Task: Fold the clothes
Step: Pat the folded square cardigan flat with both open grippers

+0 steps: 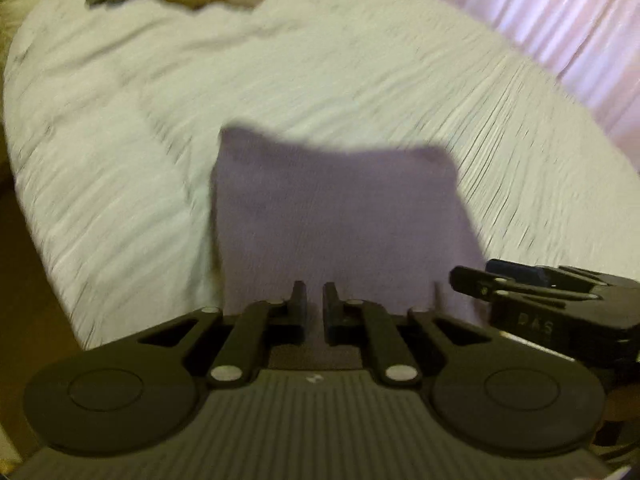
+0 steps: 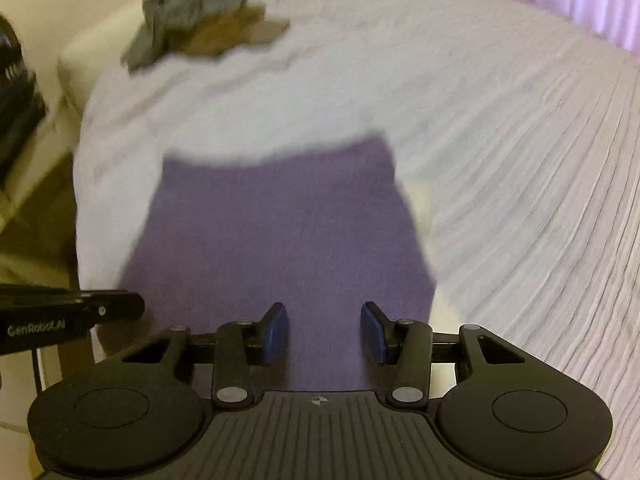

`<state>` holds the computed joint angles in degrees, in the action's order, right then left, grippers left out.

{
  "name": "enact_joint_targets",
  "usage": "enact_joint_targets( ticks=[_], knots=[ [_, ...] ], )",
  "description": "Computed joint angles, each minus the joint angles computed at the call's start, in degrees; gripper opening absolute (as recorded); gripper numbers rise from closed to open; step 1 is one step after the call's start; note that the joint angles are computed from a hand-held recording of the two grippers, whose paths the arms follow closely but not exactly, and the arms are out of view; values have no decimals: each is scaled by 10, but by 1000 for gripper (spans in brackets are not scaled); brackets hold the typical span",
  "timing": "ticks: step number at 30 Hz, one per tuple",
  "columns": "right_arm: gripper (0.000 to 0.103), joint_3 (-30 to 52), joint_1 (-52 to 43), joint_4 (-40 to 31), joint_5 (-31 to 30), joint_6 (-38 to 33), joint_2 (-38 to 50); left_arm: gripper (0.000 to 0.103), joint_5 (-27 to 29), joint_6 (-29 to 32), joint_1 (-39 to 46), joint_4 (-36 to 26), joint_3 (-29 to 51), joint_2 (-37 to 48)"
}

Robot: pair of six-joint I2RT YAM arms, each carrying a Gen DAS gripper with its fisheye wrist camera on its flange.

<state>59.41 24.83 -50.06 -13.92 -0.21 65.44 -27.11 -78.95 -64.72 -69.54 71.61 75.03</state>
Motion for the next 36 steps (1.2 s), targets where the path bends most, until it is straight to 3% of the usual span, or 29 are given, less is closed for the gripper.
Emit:
enact_joint_targets(
  ticks=[6, 8, 10, 13, 18, 22, 25, 29, 33, 36],
  knots=[
    [46, -11, 27, 146, 17, -38, 67, 7, 32, 157, 117, 154, -56, 16],
    [36, -26, 41, 192, 32, -66, 91, 7, 40, 192, 148, 188, -73, 33],
    [35, -37, 49, 229, 42, -89, 128, 7, 48, 217, 170, 221, -95, 44],
    [35, -49, 52, 261, 60, -100, 172, 4, 64, 252, 200, 270, -124, 59],
    [35, 5, 33, 221, 38, -80, 225, 3, 52, 299, 219, 287, -107, 110],
    [35, 52, -4, 171, -16, -59, 242, 3, 82, 274, 229, 271, -110, 68],
    [36, 46, -55, 129, -73, -30, 180, 3, 68, 223, 185, 223, -114, 2],
    [35, 26, -98, 32, -107, -65, 79, 3, 25, 136, 73, 133, -84, -36],
    [35, -29, -94, -22, -108, -82, -17, 3, -11, 73, -26, 64, -45, -3],
    [35, -85, -50, 5, -75, -65, -46, 4, -4, 45, -45, 76, -60, 37]
  ],
)
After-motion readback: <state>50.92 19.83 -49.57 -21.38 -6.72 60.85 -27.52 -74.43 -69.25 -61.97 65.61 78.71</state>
